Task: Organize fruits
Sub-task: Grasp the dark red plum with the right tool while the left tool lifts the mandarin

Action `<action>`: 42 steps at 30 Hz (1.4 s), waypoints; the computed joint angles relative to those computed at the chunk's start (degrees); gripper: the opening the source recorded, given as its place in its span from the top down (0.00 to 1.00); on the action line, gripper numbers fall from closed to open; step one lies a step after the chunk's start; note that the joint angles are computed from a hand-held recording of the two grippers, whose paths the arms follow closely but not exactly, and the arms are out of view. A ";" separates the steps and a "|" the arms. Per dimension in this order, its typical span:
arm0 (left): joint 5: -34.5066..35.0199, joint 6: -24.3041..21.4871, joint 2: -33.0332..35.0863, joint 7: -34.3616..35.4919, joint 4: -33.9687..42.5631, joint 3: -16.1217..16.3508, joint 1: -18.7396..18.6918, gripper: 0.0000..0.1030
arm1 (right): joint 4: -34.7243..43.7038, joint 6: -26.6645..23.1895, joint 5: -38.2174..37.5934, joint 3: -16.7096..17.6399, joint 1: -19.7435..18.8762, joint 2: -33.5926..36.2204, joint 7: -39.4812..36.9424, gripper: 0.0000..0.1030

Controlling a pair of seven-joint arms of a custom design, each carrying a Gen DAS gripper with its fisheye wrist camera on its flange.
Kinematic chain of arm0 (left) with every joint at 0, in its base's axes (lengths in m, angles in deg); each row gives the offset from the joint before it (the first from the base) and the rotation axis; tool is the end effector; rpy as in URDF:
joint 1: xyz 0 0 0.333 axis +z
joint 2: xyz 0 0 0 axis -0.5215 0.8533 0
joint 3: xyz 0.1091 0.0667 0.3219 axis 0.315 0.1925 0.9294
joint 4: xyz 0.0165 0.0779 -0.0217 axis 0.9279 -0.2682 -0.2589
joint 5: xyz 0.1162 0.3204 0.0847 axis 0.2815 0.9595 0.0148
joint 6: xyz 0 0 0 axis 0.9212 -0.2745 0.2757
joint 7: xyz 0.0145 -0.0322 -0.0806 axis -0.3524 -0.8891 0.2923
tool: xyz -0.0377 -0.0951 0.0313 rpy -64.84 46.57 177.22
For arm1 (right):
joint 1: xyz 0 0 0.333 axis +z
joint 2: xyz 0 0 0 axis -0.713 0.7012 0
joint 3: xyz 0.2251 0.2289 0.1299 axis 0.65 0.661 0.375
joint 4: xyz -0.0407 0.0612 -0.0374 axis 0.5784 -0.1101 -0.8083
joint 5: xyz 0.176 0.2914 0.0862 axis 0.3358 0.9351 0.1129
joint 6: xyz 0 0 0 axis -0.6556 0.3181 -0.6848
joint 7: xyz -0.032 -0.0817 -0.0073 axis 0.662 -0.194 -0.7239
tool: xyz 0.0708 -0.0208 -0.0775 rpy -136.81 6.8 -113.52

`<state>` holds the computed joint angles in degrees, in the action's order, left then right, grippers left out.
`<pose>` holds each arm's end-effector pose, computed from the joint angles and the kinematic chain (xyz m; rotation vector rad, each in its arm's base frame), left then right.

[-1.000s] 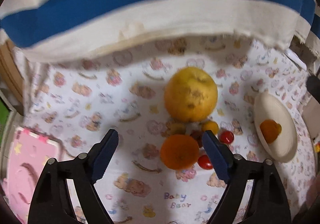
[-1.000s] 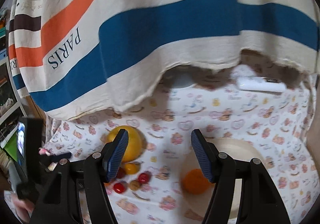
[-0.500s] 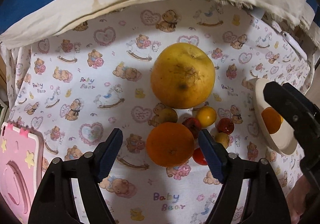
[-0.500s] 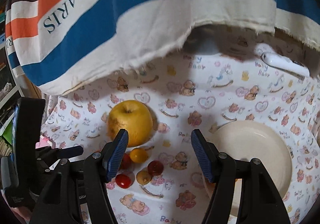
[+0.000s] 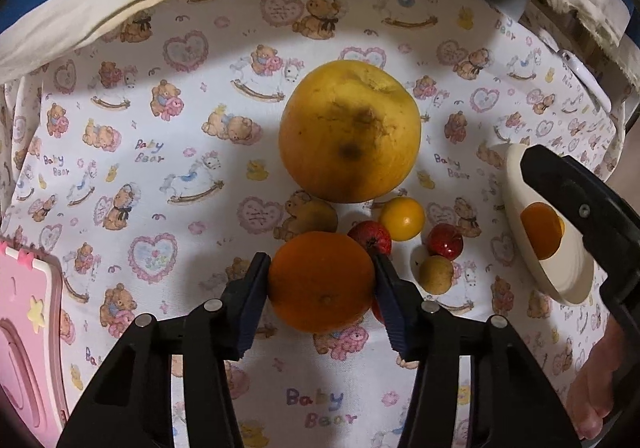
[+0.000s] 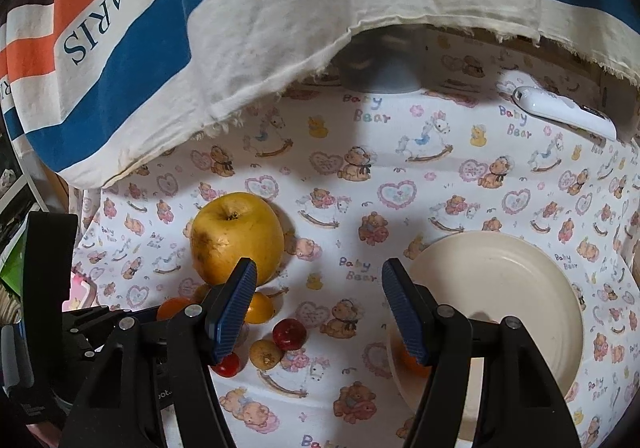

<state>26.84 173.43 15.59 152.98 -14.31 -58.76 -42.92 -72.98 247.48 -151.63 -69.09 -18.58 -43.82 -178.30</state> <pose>0.6783 -0.2739 0.3923 -1.5887 2.3944 -0.8025 0.6050 0.2619 0.4200 -1.4734 1.8808 -0.8349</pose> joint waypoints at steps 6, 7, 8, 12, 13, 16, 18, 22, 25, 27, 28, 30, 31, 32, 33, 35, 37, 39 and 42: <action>-0.01 3.54 -2.34 -1.55 -2.72 0.51 0.37 0.52 | -0.09 1.92 3.53 0.57 -1.06 0.54 -2.72 0.35; -0.30 4.97 -3.18 -1.47 -3.76 0.24 0.85 0.52 | -0.03 2.13 4.52 0.53 -1.05 0.67 -3.33 0.35; -0.58 6.73 -4.18 -1.38 -5.06 0.01 1.34 0.52 | -0.01 2.62 5.97 0.69 -1.30 0.88 -4.45 0.35; -0.65 12.09 -6.80 -2.30 -8.65 0.38 2.06 0.52 | 0.31 3.82 14.46 2.14 -2.62 2.14 -12.11 0.35; -0.58 13.05 -7.28 -2.48 -9.24 0.43 2.29 0.52 | 0.36 4.14 16.01 2.15 -2.64 2.44 -13.34 0.35; -0.86 14.34 -7.69 -2.35 -10.02 -0.39 3.59 0.52 | 0.34 5.82 20.50 2.32 -3.00 3.64 -17.15 0.45; -0.91 14.16 -7.38 -2.66 -9.65 -0.51 3.59 0.52 | 0.44 6.72 22.65 1.84 -2.72 4.42 -19.09 0.51; -0.32 13.60 -7.15 -3.51 -9.43 0.21 3.15 0.52 | 0.21 10.03 26.49 0.56 -2.21 5.99 -22.04 0.59; 0.34 12.75 -6.63 -4.18 -8.81 0.78 2.63 0.52 | 0.03 11.02 30.29 1.01 -2.63 6.76 -25.21 0.60; 0.78 12.41 -6.40 -4.58 -8.55 1.07 2.34 0.52 | -0.01 11.35 32.04 0.66 -2.23 7.12 -26.84 0.61; 0.95 12.30 -6.30 -4.73 -8.44 1.15 2.27 0.52 | -0.05 11.45 32.91 0.59 -2.08 7.24 -27.77 0.61; 1.23 12.03 -6.14 -5.05 -8.19 1.31 2.17 0.52 | -0.12 11.42 34.51 0.20 -1.53 7.42 -29.35 0.62; 1.36 11.96 -6.08 -5.24 -8.12 1.41 2.10 0.52 | -0.12 11.52 35.26 0.02 -1.27 7.56 -30.19 0.62; 1.48 11.85 -6.01 -5.37 -8.02 1.46 2.07 0.52 | -0.11 11.50 35.95 -0.28 -0.90 7.67 -30.93 0.63; 1.56 11.73 -5.93 -5.40 -7.93 1.42 2.14 0.52 | 0.01 11.32 36.41 -0.83 -0.30 7.79 -31.61 0.64; 1.74 11.53 -5.84 -5.56 -7.79 1.49 2.11 0.52 | 0.26 10.91 37.89 -0.96 0.12 8.05 -33.70 0.64; 1.91 11.36 -5.78 -5.68 -7.69 1.53 2.09 0.52 | 0.44 11.28 38.99 -2.07 1.23 8.40 -34.65 0.64; 1.93 11.02 -5.72 -5.51 -7.53 1.30 2.28 0.52 | 0.41 11.13 39.92 -3.53 2.56 8.45 -35.47 0.68; 1.97 11.42 -6.12 -5.10 -8.07 1.04 2.36 0.52 | 0.20 11.56 41.50 -4.96 3.87 8.49 -37.07 0.74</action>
